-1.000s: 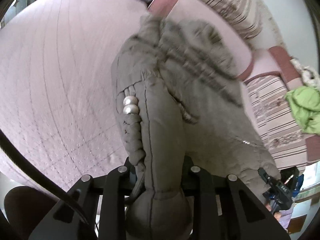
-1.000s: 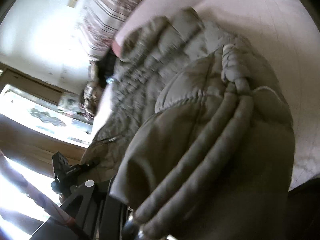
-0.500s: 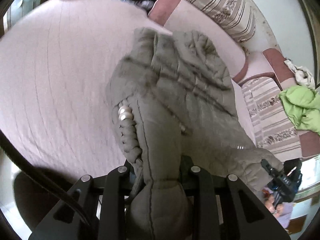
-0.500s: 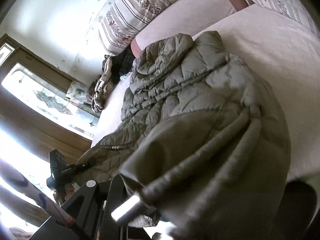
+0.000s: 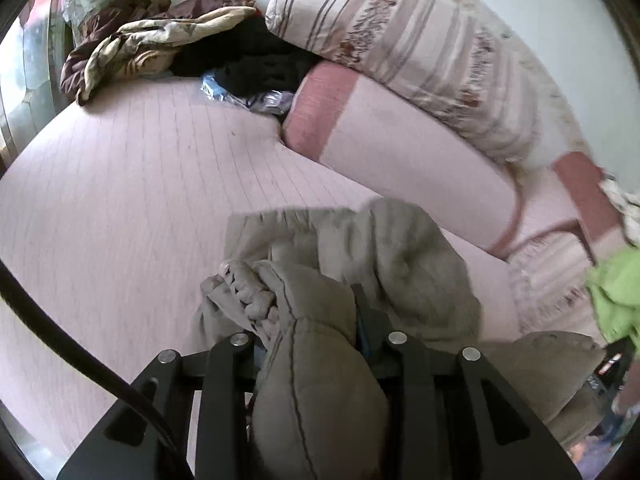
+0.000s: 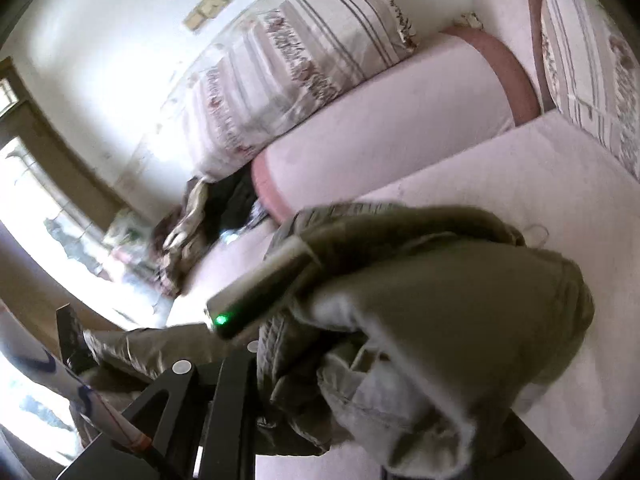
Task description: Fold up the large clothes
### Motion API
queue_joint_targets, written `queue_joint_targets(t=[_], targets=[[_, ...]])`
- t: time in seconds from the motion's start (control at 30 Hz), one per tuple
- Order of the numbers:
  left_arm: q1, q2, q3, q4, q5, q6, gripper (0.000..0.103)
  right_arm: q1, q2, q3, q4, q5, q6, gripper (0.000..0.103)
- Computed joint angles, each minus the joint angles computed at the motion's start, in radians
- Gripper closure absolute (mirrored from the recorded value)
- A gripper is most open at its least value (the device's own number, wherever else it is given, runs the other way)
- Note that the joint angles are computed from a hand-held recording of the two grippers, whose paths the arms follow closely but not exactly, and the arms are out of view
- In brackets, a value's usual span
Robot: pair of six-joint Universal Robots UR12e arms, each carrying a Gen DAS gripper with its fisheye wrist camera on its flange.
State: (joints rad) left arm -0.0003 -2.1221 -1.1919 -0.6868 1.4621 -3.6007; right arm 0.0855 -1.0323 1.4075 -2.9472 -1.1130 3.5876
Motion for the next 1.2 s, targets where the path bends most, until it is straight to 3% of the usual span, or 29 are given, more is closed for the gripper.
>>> queue_joint_targets(t=[0.2, 0.33, 0.5, 0.57, 0.63, 0.73, 0.77, 0.8, 0.83, 0.9, 0.97, 1.03, 1.1, 1.13, 1.2], targets=[[-0.015, -0.205, 0.296, -0.193, 0.132, 0.004, 0.072, 0.016, 0.171, -0.277, 0.192, -0.135, 0.024, 0.082], [-0.011, -0.324, 0.465, -0.314, 0.148, -0.013, 0.068, 0.026, 0.271, -0.433, 0.318, -0.2, 0.02, 0.081], [-0.005, -0.396, 0.552, -0.357, 0.122, -0.038, 0.064, 0.034, 0.362, -0.558, 0.407, -0.273, 0.036, 0.081], [0.0, -0.38, 0.525, -0.337, 0.086, -0.037, 0.057, 0.032, 0.374, -0.57, 0.422, -0.27, 0.061, 0.08], [0.019, -0.334, 0.45, -0.26, -0.013, -0.032, 0.049, 0.027, 0.372, -0.566, 0.424, -0.252, 0.072, 0.078], [0.066, -0.255, 0.298, -0.051, -0.241, -0.111, 0.034, 0.005, 0.343, -0.508, 0.343, -0.151, 0.11, 0.06], [0.081, -0.239, 0.265, 0.007, -0.31, -0.147, 0.032, -0.006, 0.333, -0.484, 0.296, -0.095, 0.143, 0.048], [0.09, -0.233, 0.251, 0.039, -0.354, -0.172, 0.032, -0.015, 0.322, -0.458, 0.249, -0.052, 0.174, 0.034], [0.101, -0.223, 0.228, 0.089, -0.411, -0.212, 0.032, -0.024, 0.307, -0.427, 0.185, -0.019, 0.208, 0.029], [0.108, -0.206, 0.197, 0.158, -0.446, -0.269, 0.03, -0.027, 0.278, -0.38, 0.112, -0.022, 0.23, 0.014], [0.101, -0.189, 0.182, 0.172, -0.421, -0.265, 0.029, -0.025, 0.241, -0.323, 0.03, -0.033, 0.216, 0.013], [0.078, -0.169, 0.17, 0.173, -0.311, -0.234, 0.029, -0.007, 0.207, -0.292, 0.025, -0.113, 0.135, 0.013], [0.043, -0.163, 0.189, 0.145, -0.178, -0.146, 0.029, 0.023, 0.188, -0.284, 0.046, -0.22, 0.024, 0.013], [0.028, -0.167, 0.204, 0.134, -0.14, -0.104, 0.029, 0.038, 0.187, -0.289, 0.068, -0.271, -0.035, 0.013], [-0.006, -0.195, 0.266, 0.078, -0.085, -0.01, 0.027, 0.056, 0.201, -0.318, 0.113, -0.302, -0.126, 0.013]])
